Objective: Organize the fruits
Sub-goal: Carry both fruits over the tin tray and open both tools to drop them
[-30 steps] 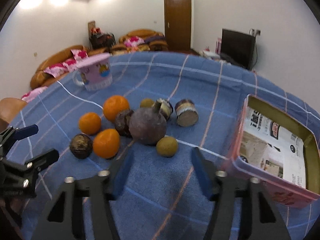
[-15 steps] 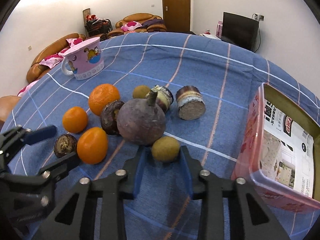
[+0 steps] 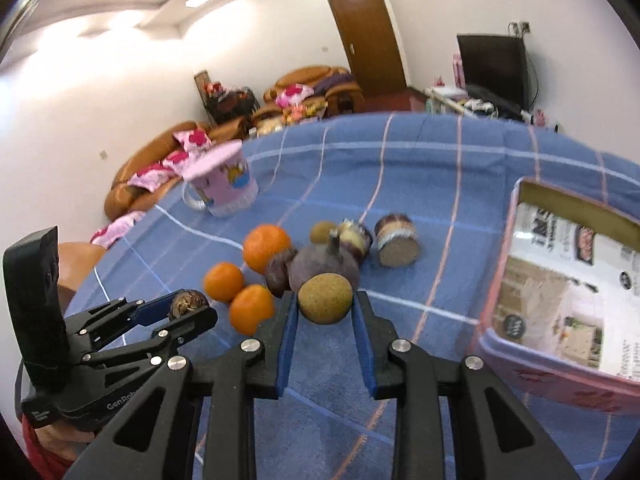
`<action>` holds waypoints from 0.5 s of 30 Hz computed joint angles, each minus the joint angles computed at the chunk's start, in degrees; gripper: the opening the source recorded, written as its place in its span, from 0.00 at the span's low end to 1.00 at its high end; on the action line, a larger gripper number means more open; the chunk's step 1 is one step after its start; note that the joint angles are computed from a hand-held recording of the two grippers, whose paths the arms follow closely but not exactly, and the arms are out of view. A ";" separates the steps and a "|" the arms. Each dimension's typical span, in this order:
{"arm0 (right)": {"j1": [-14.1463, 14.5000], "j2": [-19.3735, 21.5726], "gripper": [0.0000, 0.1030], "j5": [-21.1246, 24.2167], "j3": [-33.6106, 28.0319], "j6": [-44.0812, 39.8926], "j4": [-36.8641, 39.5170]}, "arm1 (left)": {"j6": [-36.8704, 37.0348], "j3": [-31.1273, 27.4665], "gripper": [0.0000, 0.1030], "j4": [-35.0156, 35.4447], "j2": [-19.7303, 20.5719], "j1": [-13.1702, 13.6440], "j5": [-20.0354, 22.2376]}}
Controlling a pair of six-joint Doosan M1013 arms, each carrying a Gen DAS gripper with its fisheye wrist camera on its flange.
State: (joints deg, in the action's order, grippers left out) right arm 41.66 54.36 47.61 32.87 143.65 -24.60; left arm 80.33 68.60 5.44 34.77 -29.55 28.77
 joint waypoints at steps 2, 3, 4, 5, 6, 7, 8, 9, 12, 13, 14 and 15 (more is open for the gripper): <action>0.30 -1.37 0.28 -0.70 2.26 3.09 -4.12 | -0.06 0.73 0.38 1.26 -0.73 -0.69 -2.97; 0.47 -1.98 0.28 -0.71 3.30 4.72 -6.45 | 0.71 0.77 0.38 0.95 -0.89 -1.09 -4.25; 0.71 -3.07 0.28 -0.90 5.25 7.19 -9.67 | 1.48 0.54 0.38 0.34 -0.83 -1.36 -4.86; 0.88 -4.19 0.28 -0.95 7.22 9.77 -12.95 | 2.83 0.16 0.38 -1.06 -0.69 -1.70 -5.48; 0.94 -5.09 0.28 -0.89 8.81 11.70 -15.29 | 4.41 -0.50 0.38 -2.82 -0.37 -2.02 -5.60; 1.03 -6.46 0.28 -0.62 11.25 14.64 -18.67 | 5.78 -1.47 0.38 -4.34 0.18 -2.47 -5.33; 1.04 -7.42 0.28 -0.25 12.96 16.45 -20.86 | 7.12 -2.15 0.38 -5.79 0.52 -2.71 -5.12; 1.15 -8.29 0.28 0.97 14.47 18.33 -23.54 | 7.98 -2.83 0.38 -6.74 0.86 -3.01 -4.95; 0.98 -10.46 0.28 3.32 18.25 21.86 -27.97 | 11.93 -5.25 0.38 -10.59 2.23 -4.21 -4.44; 0.87 -11.33 0.28 4.16 19.73 23.13 -29.15 | 13.85 -6.32 0.38 -12.05 2.85 -4.73 -4.18; 0.74 -11.86 0.28 4.66 20.74 23.90 -29.79 | 14.85 -6.94 0.38 -12.62 3.23 -5.13 -4.19; 0.59 -12.45 0.28 5.57 21.82 24.73 -30.52 | 15.58 -7.75 0.38 -12.78 3.71 -5.65 -4.15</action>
State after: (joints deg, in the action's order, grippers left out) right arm 42.25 41.91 53.18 54.69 168.38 -55.12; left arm 95.91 60.85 -7.34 38.48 -35.20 24.62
